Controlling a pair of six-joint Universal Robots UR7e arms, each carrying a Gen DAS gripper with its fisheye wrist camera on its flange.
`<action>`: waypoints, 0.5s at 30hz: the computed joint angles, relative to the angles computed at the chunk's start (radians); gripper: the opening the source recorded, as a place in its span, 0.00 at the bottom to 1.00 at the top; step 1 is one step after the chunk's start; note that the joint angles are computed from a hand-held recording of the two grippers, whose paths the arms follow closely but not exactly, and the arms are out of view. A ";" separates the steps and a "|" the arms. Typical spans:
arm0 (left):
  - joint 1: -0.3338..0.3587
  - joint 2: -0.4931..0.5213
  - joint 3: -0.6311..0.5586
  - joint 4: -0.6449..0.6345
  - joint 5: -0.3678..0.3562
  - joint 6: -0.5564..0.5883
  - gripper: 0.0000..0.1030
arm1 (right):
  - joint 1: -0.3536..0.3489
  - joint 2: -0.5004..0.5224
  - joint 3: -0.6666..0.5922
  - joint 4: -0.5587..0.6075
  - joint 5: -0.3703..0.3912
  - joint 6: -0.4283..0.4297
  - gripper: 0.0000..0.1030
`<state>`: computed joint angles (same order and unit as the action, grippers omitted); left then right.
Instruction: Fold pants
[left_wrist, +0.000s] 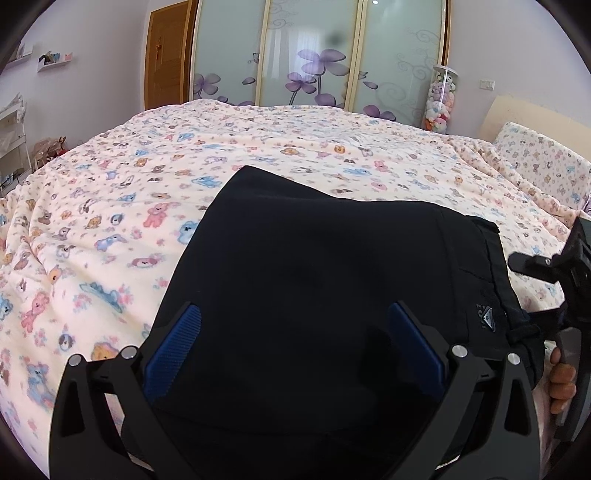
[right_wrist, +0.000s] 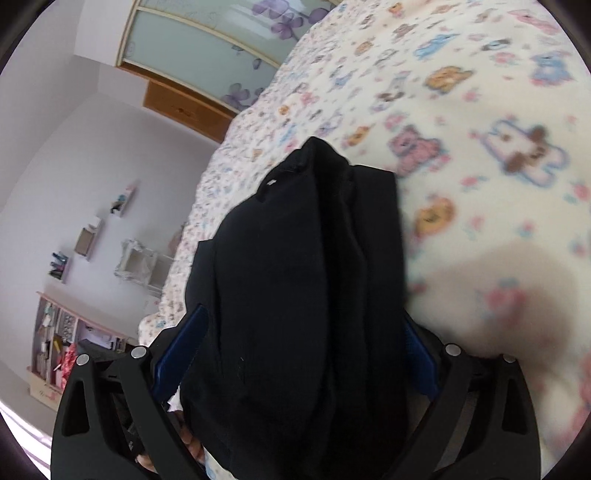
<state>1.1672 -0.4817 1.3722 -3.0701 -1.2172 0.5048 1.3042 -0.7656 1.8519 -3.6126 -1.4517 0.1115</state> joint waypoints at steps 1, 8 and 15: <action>0.000 0.000 -0.001 0.000 0.000 0.000 0.98 | 0.001 0.001 -0.003 0.004 0.007 -0.010 0.95; 0.004 0.004 -0.010 0.005 0.001 -0.011 0.98 | -0.056 -0.015 0.043 -0.040 0.291 -0.044 0.87; 0.005 0.004 -0.011 0.006 -0.003 -0.020 0.98 | -0.055 -0.030 0.043 0.016 0.147 0.034 0.48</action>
